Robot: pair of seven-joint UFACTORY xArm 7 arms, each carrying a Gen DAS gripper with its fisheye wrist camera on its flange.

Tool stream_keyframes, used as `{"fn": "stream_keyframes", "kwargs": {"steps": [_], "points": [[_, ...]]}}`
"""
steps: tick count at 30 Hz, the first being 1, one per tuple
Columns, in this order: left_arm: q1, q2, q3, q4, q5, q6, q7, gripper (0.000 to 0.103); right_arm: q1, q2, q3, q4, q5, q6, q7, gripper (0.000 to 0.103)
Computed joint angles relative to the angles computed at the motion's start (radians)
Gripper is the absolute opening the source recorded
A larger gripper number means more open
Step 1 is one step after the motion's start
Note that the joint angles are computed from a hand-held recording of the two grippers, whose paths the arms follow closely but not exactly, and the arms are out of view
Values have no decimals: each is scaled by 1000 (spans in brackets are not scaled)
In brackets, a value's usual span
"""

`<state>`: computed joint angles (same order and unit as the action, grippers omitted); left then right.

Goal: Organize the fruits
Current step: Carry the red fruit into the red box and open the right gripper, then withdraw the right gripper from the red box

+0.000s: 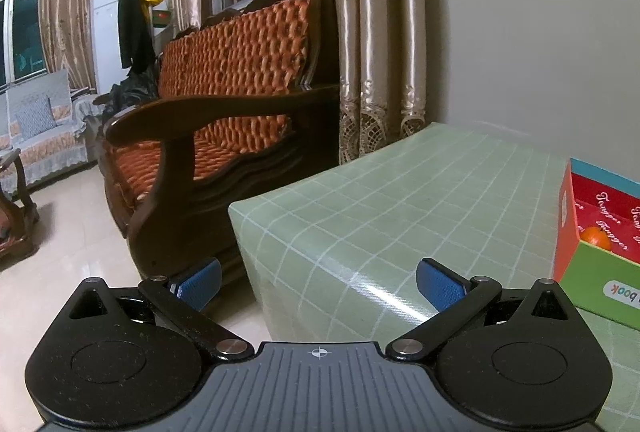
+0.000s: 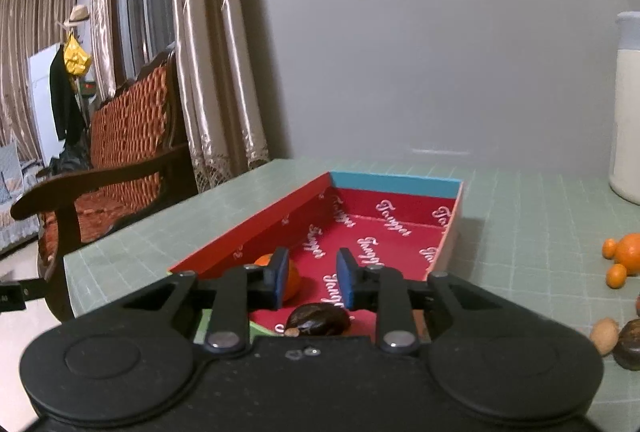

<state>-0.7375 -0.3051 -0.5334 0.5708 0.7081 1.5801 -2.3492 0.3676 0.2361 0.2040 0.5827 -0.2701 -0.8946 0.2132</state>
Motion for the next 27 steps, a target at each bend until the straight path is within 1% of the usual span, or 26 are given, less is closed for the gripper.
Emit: {"fn": "stream_keyframes", "kwargs": {"steps": [1,4,7,9,10,11,12,13,14,18,20,24,27], "points": [[1,1,1,1,4,-4,2,103,-3,-7,-4,-8,11,-11,1,30],[3,14,1,10,18,-5,8,103,-38,-27,-18,-24,2,-37,51,33],[1,29,2,25,29,0,10,103,-83,-41,-38,-29,-21,-40,125,37],[0,37,5,33,37,-2,10,103,-104,-41,-50,-29,-22,-38,151,39],[-1,39,6,36,39,-4,9,103,-112,-45,-55,-34,-14,-37,154,43],[-2,41,8,39,44,-7,10,103,-119,-47,-60,-39,-10,-36,157,50],[-1,47,10,44,49,-9,11,103,-126,-48,-64,-45,-6,-40,159,55],[-1,56,10,51,56,-8,11,103,-128,-47,-67,-51,5,-49,154,64],[-1,64,11,58,63,-9,12,103,-131,-51,-70,-61,17,-58,144,66],[-4,93,19,89,101,-13,20,103,-138,-77,-79,-98,46,-85,100,66],[-5,116,25,109,127,-16,23,103,-146,-90,-85,-119,55,-98,86,73],[-11,172,40,163,185,-29,29,103,-157,-119,-97,-155,107,-106,52,79],[-26,234,55,219,236,-23,47,103,-173,-141,-109,-182,139,-108,45,87]]}}
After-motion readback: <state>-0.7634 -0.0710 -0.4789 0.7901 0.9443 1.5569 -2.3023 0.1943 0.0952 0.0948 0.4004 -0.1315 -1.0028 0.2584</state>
